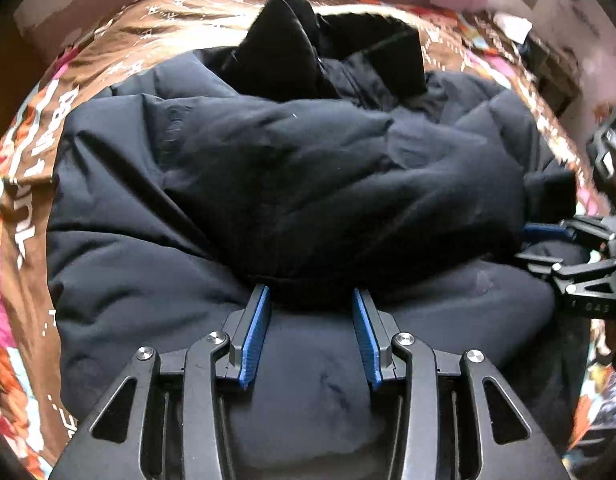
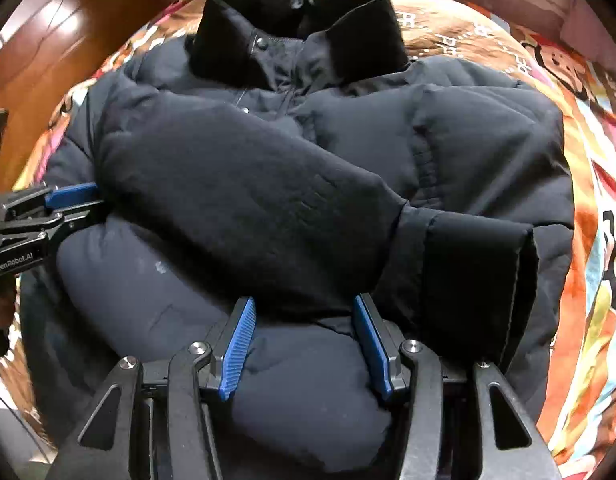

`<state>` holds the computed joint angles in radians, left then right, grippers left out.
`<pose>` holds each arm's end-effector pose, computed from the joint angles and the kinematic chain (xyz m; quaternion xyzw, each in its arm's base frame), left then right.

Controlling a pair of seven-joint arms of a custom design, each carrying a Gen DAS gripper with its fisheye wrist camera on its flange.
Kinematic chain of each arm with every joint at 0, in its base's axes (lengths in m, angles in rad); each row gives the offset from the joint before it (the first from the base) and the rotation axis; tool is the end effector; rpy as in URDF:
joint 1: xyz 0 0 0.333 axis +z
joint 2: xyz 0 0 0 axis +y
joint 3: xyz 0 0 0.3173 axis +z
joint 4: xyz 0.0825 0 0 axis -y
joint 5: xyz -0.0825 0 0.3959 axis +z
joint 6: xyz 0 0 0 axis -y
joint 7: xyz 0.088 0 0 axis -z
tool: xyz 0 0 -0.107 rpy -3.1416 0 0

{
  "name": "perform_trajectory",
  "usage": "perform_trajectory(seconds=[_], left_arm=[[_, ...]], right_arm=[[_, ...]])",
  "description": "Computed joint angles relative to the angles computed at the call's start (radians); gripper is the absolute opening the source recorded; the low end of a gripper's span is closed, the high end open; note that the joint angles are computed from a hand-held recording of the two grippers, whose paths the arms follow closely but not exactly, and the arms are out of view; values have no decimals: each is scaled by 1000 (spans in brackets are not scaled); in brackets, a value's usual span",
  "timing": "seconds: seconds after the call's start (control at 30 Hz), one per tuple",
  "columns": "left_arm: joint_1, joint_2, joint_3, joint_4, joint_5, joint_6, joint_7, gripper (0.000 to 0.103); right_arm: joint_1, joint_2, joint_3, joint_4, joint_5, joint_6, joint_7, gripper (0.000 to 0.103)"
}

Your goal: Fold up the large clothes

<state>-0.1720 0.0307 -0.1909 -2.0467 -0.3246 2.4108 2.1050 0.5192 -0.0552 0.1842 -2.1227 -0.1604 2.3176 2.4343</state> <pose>0.5574 -0.2128 0.4560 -0.4171 0.8846 -0.2043 0.0421 0.4315 0.3635 0.4561 -0.6769 0.7222 -0.0704 0.1235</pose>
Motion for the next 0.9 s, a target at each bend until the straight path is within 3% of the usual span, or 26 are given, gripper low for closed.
perform_trajectory(seconds=[0.17, 0.3, 0.4, 0.53, 0.63, 0.7, 0.8, 0.9], left_arm=[[-10, 30, -2, 8, 51, 22, -27, 36], [-10, 41, 2, 48, 66, -28, -44, 36], [-18, 51, 4, 99, 129, -80, -87, 37], [-20, 81, 4, 178, 139, -67, -97, 37], [-26, 160, 4, 298, 118, -31, -106, 37], [-40, 234, 8, 402, 118, -6, -139, 37], [-80, 352, 27, 574, 166, 0, -219, 37], [-113, 487, 38, 776, 189, -31, -259, 37]], right_arm=[[-1, 9, 3, -21, -47, 32, 40, 49], [-1, -23, -4, -40, -14, 60, 31, 50], [-10, -67, -18, -74, 27, 114, 30, 53], [-44, -106, -28, -62, -77, 132, 77, 65], [-74, -78, -45, -3, -136, 127, 63, 65], [-98, -38, -65, 43, -140, 169, 41, 65], [-132, 37, -86, 122, -125, 236, -5, 65], [-166, 150, -92, 247, -84, 247, -89, 64]])
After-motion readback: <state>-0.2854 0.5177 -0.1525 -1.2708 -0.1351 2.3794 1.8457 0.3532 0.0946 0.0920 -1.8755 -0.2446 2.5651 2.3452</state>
